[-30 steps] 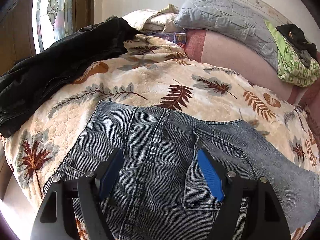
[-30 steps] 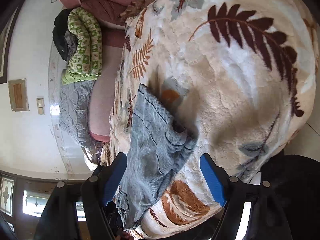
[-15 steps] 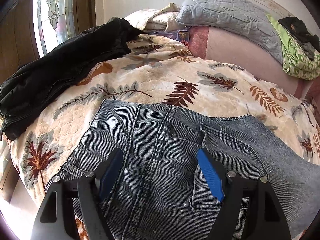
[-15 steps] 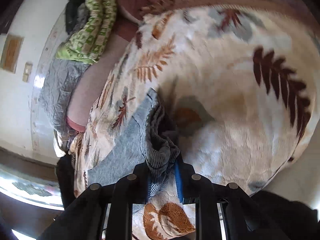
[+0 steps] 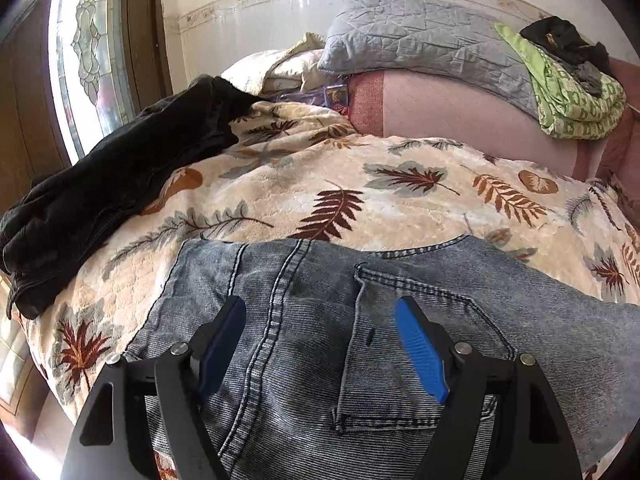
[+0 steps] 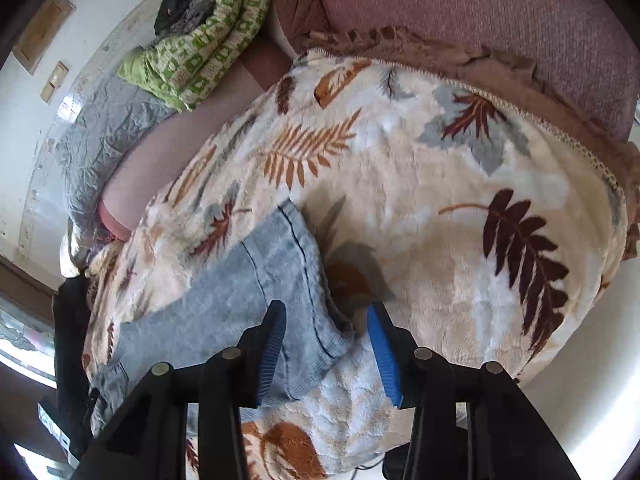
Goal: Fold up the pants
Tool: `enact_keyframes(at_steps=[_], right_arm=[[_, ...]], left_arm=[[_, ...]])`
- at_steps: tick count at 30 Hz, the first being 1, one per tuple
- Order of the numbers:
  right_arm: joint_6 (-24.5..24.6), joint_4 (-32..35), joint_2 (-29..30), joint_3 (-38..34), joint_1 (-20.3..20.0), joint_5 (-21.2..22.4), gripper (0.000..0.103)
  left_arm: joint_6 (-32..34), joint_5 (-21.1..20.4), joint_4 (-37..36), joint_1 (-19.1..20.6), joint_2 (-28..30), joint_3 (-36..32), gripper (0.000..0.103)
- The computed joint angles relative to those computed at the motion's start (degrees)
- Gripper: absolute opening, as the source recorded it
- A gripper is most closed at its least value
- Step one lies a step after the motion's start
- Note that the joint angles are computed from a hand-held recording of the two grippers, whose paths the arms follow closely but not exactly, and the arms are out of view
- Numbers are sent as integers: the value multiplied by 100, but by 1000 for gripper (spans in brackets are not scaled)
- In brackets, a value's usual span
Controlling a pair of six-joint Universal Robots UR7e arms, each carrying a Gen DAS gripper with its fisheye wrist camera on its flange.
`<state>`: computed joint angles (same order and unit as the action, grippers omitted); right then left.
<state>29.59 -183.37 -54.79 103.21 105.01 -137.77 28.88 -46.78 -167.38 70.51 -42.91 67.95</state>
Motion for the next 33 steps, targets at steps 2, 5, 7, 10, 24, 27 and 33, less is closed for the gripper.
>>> enact_keyframes(at_steps=[2,5,7,10,24,27,33], right_arm=[[-386,-159,87,-235,-15,469,60],[-448,20,215,-433,-404,1828,70],[-113,667,350,-573,-707,1886,69],[320,762,294,-630,-741,1925,58],[-119,1619,926,-2037,-876,2185,69],[-288,1167,793,-1684,-792,2478,70],[232,1077,845,-1670,-1084,2758,78]], left_arm=[[231,-81,-155,-38,-8,100,78],[365,-147,-104,-71,-10,182,78],[419,-186,27,-81,-22,220,78],[418,-92,448,-73,2,192,78],[399,298,1065,-35,166,37,82],[463,351,956,-49,206,41,82],[591,306,728,-37,203,116,83]])
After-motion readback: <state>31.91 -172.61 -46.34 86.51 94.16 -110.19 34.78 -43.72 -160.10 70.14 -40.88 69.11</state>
